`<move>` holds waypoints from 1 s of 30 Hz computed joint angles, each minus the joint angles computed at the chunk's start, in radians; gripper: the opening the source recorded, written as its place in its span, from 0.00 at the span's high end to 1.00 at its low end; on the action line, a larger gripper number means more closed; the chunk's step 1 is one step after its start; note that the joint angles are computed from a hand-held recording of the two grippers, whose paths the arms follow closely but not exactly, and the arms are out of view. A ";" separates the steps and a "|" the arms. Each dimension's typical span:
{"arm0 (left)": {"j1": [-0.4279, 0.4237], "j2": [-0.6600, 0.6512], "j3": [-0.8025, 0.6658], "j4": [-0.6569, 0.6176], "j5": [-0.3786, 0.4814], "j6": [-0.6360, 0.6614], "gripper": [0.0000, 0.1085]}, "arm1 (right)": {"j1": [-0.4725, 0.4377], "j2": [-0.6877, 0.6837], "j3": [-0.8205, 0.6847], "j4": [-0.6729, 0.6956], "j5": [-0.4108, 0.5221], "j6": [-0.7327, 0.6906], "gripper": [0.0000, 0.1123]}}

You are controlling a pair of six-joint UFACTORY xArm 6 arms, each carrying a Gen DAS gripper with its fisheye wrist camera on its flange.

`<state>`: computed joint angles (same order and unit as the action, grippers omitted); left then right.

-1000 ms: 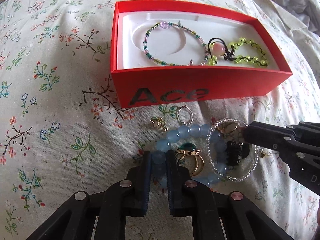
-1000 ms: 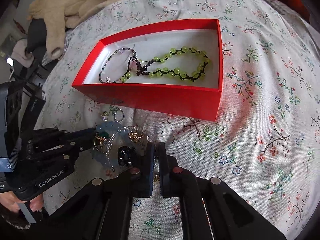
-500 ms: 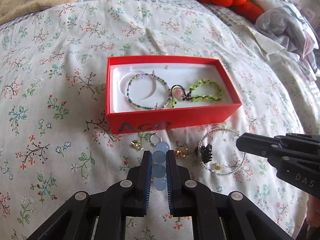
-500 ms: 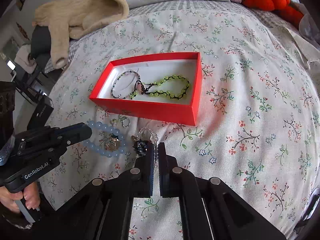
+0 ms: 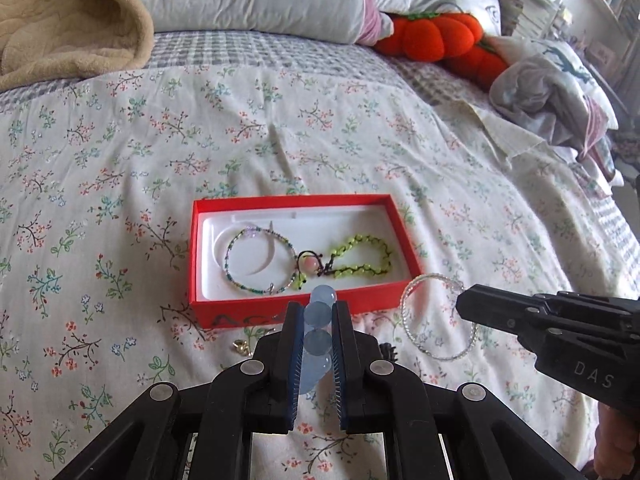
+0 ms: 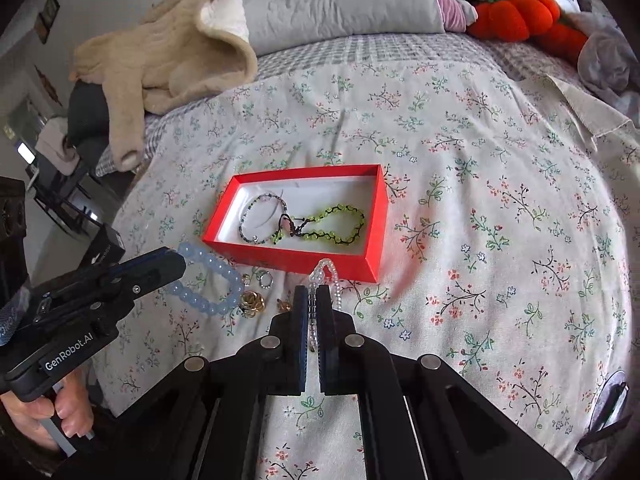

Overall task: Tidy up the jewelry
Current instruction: 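Grasp the light-blue bead bracelet with the left gripper and lift, then lower the blue bracelet into the red box and open the left gripper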

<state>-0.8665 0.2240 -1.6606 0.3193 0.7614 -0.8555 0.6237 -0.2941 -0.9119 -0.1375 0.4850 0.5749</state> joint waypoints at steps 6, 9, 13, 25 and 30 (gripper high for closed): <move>0.015 0.044 -0.057 0.012 -0.035 -0.025 0.92 | -0.031 0.012 -0.035 0.027 -0.014 -0.018 0.97; 0.026 0.074 -0.090 -0.003 -0.060 -0.024 0.92 | -0.047 0.031 -0.052 0.050 -0.029 -0.031 0.97; 0.043 0.111 -0.116 -0.058 -0.110 -0.009 0.92 | -0.059 0.058 -0.073 0.079 -0.054 -0.055 0.97; 0.083 0.186 -0.177 -0.035 -0.045 -0.026 0.92 | -0.063 0.166 -0.148 0.174 -0.125 -0.136 0.97; 0.103 0.188 -0.167 -0.015 -0.009 -0.033 0.92 | -0.048 0.228 -0.197 0.285 -0.142 -0.235 0.97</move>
<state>-0.7635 0.4120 -1.8278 0.3043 0.7520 -0.8887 0.5761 -0.0659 -1.1092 0.1477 0.3433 0.3399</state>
